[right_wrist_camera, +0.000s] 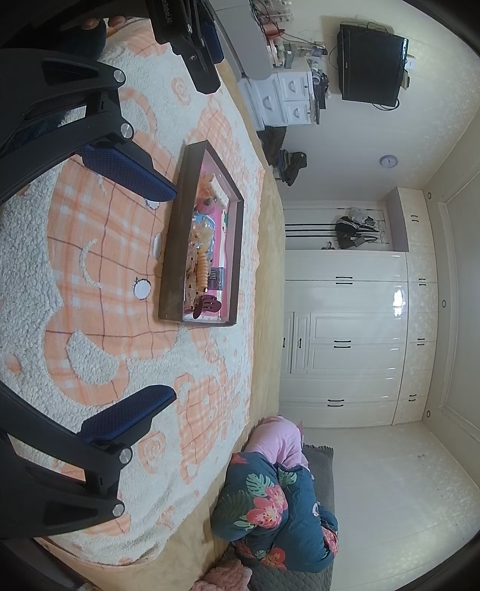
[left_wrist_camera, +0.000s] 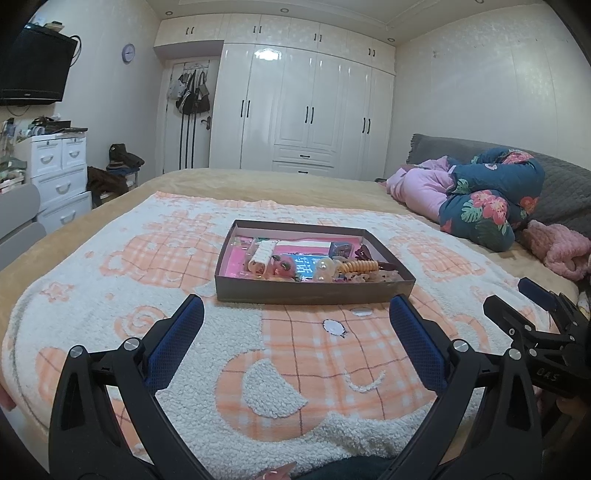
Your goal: Organize jewelry
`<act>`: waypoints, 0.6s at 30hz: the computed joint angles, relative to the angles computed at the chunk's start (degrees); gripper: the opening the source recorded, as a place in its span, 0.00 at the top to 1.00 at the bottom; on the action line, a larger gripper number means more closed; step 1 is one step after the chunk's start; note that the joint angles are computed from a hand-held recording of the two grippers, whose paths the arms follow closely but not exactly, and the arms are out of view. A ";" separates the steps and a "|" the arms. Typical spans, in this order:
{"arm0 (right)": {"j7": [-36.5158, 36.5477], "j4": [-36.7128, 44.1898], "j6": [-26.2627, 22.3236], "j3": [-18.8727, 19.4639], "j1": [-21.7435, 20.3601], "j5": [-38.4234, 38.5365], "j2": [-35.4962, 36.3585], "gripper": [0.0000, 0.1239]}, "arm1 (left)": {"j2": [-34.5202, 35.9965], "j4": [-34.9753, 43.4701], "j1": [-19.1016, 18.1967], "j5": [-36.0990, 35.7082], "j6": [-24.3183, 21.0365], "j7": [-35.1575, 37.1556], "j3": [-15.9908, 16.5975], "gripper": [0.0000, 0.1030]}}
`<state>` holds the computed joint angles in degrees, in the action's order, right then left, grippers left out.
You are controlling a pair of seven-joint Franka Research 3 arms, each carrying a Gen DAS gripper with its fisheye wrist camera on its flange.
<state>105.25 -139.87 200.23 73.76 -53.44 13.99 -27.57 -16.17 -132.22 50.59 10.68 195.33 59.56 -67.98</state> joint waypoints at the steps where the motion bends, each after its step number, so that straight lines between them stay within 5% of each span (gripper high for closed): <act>1: -0.03 0.01 0.05 -0.04 0.03 -0.09 0.11 0.22 | 0.52 0.12 -0.23 0.31 0.03 0.26 0.24 0.11; 18: -0.74 -0.49 -0.71 -1.51 1.41 0.13 0.27 0.22 | 0.44 -0.32 -0.66 -2.74 0.30 2.40 -0.24 0.11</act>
<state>104.51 -140.36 199.52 72.25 -52.03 14.12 -27.29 -15.73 -132.53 49.93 7.94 195.63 61.96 -68.22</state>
